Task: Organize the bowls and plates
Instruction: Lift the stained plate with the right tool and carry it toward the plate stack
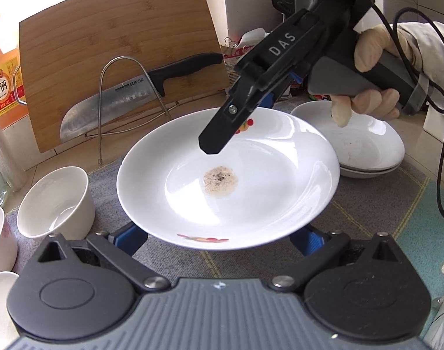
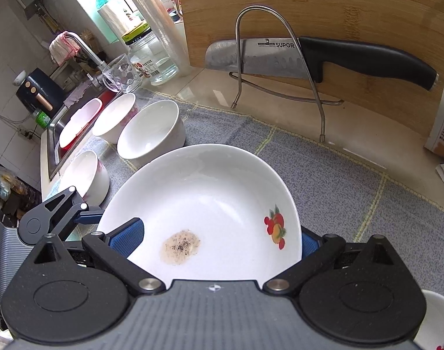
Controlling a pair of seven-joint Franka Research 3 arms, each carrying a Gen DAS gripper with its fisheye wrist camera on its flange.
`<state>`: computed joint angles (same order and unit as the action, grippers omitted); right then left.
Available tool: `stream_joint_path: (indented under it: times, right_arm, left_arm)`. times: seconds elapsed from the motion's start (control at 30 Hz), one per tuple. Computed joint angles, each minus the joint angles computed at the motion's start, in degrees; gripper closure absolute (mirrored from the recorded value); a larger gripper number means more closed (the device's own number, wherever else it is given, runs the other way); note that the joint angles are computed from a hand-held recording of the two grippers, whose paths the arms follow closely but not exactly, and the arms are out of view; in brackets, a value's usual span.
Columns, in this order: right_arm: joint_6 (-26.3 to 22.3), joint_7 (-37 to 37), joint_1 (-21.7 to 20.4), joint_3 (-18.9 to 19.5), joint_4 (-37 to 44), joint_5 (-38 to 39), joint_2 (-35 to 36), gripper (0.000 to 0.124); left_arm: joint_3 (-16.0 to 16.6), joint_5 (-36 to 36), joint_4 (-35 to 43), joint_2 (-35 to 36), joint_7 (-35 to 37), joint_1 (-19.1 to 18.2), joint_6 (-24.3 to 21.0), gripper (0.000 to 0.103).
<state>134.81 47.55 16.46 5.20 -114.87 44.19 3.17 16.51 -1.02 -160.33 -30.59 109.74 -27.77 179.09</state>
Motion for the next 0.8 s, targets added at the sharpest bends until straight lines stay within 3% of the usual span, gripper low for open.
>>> stream_joint_path:
  times: [0.8]
  right_arm:
    - [5.31, 2.11, 2.08, -2.19, -13.76, 2.75, -13.02, 0.021]
  left_arm:
    - [-3.56, -2.29, -3.15, -9.23, 4.1, -0.84, -7.36, 0.001]
